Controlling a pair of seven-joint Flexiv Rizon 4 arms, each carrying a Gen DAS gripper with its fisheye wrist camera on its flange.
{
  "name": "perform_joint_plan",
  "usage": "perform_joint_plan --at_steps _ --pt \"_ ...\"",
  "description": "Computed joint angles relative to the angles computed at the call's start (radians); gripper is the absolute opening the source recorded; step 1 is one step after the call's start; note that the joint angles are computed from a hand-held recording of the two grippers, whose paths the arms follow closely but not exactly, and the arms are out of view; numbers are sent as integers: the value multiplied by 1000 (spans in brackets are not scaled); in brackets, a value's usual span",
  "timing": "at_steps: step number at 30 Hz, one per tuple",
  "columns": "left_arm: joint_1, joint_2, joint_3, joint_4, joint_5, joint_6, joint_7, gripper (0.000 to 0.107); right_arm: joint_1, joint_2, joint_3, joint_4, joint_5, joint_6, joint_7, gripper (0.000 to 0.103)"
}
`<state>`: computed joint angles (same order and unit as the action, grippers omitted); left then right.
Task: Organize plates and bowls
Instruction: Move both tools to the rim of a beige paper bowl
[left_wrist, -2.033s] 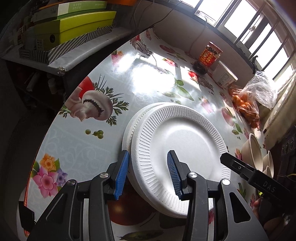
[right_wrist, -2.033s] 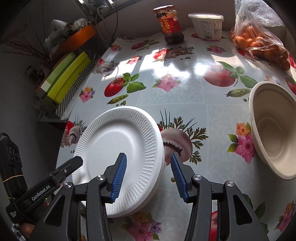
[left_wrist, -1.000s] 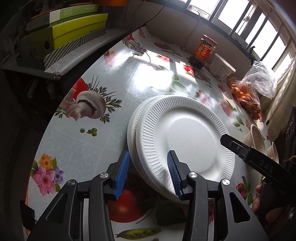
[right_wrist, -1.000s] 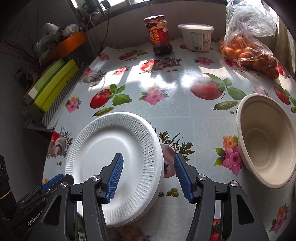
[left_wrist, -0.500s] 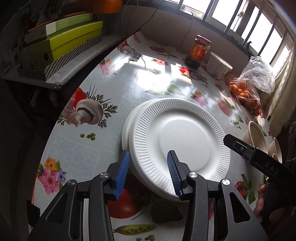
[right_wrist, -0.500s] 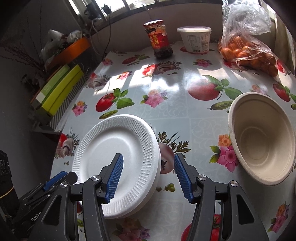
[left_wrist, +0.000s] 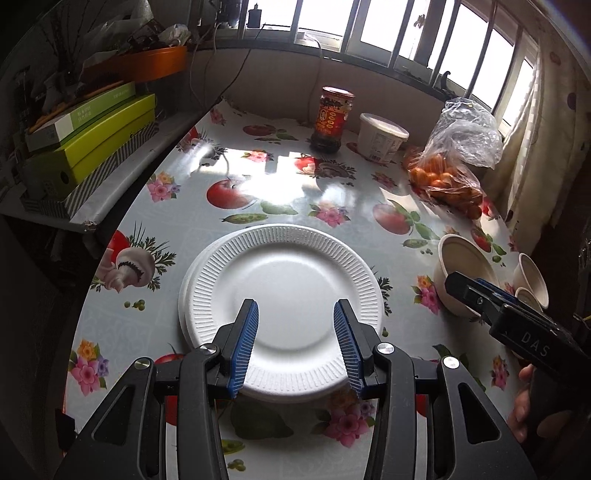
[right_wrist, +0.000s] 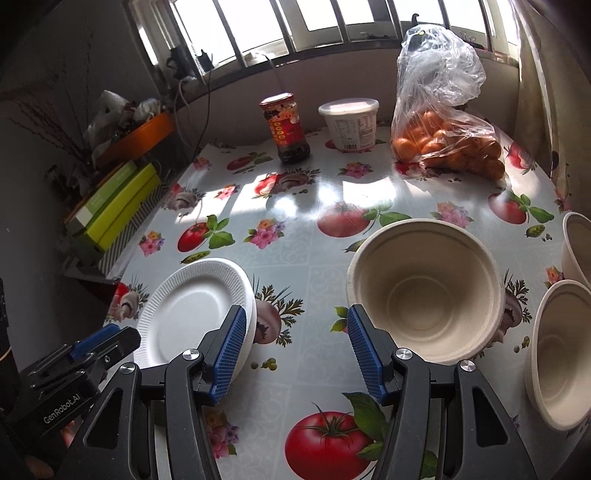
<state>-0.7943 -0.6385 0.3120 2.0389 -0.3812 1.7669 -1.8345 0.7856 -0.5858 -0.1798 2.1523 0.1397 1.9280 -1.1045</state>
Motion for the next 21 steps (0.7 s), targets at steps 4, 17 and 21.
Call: perform_joint_plan --at_steps 4,17,21 --pt "-8 -16 -16 -41 11 -2 9 44 8 20 -22 40 20 25 -25 57" --pt "32 -86 -116 -186 79 -45 9 44 2 50 -67 125 134 92 -132 57" --pt "44 -109 -141 -232 103 -68 9 44 -27 54 -64 141 161 107 -156 57"
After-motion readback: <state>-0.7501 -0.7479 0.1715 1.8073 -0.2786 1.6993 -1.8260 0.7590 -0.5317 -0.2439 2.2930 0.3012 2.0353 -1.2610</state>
